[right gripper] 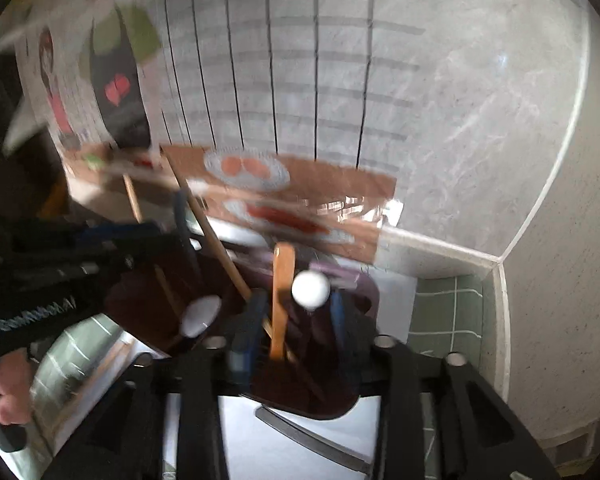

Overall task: Organize utensils
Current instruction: 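Open both tools to release the spoons and move back over the mat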

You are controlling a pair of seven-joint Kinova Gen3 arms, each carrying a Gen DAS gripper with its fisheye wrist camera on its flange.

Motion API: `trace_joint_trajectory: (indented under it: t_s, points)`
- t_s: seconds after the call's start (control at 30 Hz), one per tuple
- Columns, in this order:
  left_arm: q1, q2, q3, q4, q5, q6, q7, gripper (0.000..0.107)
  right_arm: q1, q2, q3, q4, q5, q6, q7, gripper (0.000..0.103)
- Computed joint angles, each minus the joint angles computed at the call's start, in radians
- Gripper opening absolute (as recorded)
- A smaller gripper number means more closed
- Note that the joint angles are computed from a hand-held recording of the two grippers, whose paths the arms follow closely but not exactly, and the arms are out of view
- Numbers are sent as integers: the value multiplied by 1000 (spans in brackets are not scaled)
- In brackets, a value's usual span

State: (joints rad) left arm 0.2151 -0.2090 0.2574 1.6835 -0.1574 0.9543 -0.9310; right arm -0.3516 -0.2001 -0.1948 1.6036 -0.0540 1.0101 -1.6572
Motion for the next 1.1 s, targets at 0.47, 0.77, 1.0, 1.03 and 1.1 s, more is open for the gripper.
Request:
trace_joint_trajectory:
  t_s: [0.47, 0.77, 1.0, 1.03, 1.1]
  points:
    - [-78, -297, 88, 73, 38, 202, 2, 67, 37, -97, 74, 109, -79, 175, 156, 63]
    - [-110, -450, 113, 241, 196, 316, 53, 67, 42, -76, 23, 212, -14, 140, 167, 62]
    - [-118, -500, 125, 296, 255, 373, 53, 67, 51, -51, 65, 235, -86, 150, 179, 57]
    - [-118, -507, 120, 302, 261, 371, 49, 67, 51, -61, 62, 246, -95, 156, 169, 55]
    - [-119, -516, 110, 316, 275, 368, 43, 67, 47, -86, 39, 269, -90, 161, 144, 49]
